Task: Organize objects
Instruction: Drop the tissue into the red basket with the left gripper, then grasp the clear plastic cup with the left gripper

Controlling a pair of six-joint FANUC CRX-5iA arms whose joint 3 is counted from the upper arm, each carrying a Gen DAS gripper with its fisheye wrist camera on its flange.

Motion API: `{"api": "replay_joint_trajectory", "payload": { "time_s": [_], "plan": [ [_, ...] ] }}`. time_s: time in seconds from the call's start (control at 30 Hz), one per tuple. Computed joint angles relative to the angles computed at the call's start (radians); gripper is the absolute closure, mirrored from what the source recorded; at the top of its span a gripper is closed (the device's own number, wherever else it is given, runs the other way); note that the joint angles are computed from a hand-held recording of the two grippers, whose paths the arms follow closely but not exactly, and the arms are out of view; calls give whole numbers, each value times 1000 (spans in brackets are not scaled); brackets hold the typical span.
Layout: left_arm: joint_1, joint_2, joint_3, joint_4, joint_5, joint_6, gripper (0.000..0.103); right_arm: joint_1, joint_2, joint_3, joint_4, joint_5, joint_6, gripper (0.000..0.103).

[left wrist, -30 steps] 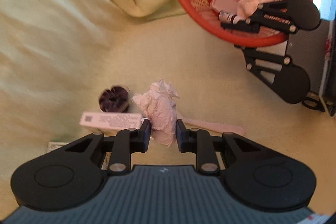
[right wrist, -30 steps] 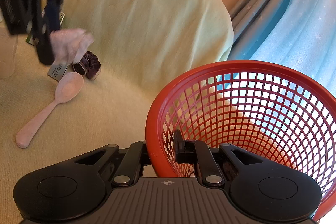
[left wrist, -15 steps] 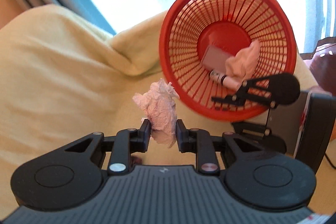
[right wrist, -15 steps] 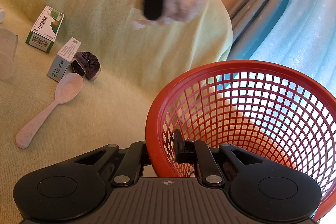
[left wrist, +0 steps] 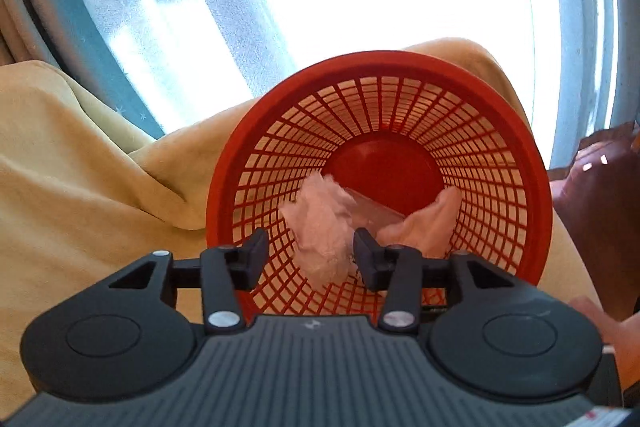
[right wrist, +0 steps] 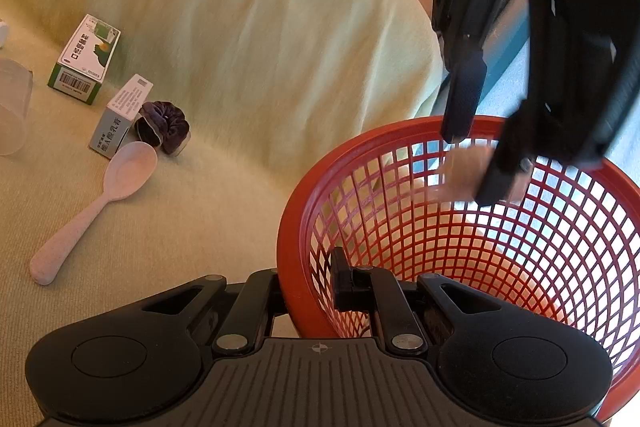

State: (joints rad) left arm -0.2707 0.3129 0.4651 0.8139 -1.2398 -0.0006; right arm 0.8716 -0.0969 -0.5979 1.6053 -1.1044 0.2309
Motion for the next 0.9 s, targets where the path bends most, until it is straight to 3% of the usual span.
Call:
{"api": "replay_joint_trajectory", "payload": {
  "time_s": [0.2,0.47,0.9],
  "plan": [
    [32,-7,3,13,16,2,61,0,4,4,-1,-2,0,96],
    [150,-2,36,-37,21,80,57,-3,8,10,-2,0,4,96],
    [313,-43,-38,-213,-12,101,46,1,5,6,-5,-5,6,96]
  ]
}}
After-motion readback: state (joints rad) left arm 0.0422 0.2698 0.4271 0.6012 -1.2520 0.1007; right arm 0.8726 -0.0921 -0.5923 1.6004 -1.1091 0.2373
